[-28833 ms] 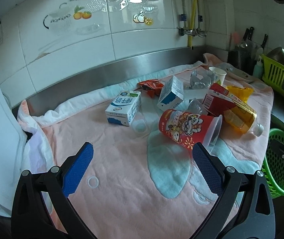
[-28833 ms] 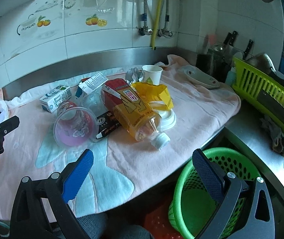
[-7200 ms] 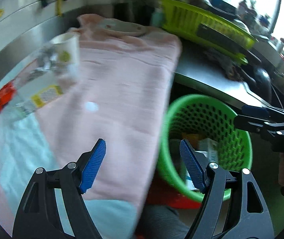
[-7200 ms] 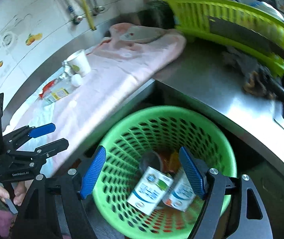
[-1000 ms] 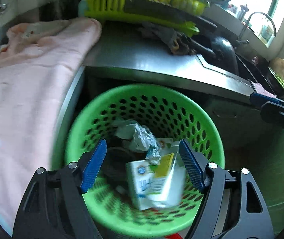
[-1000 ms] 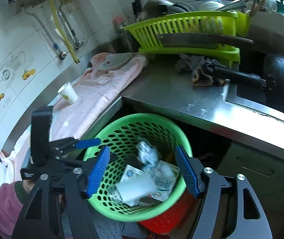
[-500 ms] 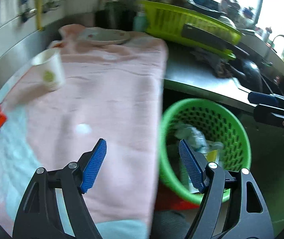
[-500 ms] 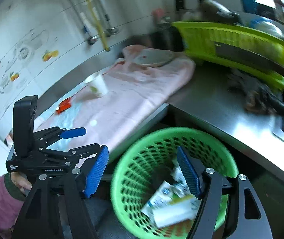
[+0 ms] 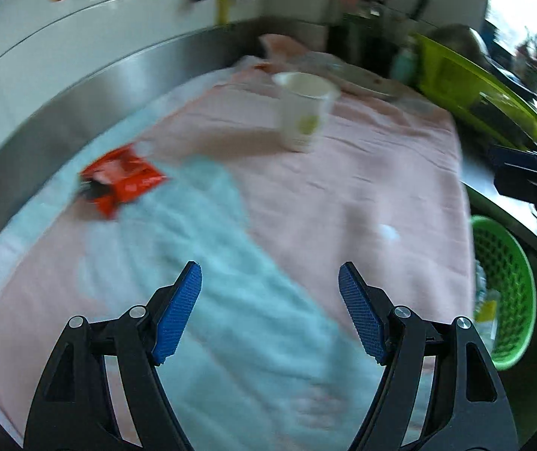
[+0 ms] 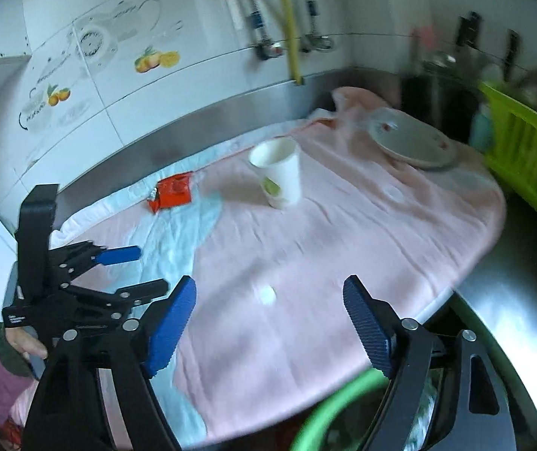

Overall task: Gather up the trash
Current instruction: 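Move both open tools back over the towel toward the paper cup, then grasp the white paper cup with the right tool while the left tool grasps the red packet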

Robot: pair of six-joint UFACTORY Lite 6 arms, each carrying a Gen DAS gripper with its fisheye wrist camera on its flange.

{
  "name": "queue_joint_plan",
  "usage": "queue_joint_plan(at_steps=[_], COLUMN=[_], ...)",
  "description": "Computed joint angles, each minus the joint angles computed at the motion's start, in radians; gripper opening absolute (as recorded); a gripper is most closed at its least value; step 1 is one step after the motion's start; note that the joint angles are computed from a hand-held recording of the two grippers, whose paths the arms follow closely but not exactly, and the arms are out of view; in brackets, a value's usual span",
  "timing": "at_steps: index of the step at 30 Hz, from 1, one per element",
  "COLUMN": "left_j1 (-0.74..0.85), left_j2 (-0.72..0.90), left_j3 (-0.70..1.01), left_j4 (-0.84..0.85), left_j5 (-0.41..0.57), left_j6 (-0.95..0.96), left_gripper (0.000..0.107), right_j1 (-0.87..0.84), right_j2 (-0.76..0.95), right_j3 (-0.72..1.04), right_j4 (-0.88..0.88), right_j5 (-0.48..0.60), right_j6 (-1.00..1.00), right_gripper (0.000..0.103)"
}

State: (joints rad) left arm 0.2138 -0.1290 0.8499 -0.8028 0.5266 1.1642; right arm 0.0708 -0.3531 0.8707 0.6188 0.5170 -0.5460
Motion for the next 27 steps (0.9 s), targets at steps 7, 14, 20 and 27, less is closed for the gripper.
queue_joint_plan(at_steps=[7, 14, 20, 27], left_j1=[0.167, 0.250, 0.225, 0.176], left_j2=[0.211, 0.502, 0.750, 1.001], left_j3=[0.227, 0.582, 0.906, 1.240], left_j4=[-0.020, 0.043, 0.157, 0.275], left_j5=[0.035, 0.070, 0.124, 0.218], left_j6=[0.038, -0.144, -0.383, -0.637], left_gripper=[0.075, 0.075, 0.075, 0.075], right_j1=[0.113, 0.175, 0.189, 0.174], right_j2=[0.370, 0.728, 0.928, 1.119], right_j3=[0.293, 0.639, 0.854, 1.110], right_j4=[-0.123, -0.405, -0.528, -0.519], right_j5=[-0.128, -0.144, -0.113, -0.033], right_j6=[0.114, 0.387, 0.494, 0.503], right_gripper=[0.083, 0.084, 0.084, 0.078])
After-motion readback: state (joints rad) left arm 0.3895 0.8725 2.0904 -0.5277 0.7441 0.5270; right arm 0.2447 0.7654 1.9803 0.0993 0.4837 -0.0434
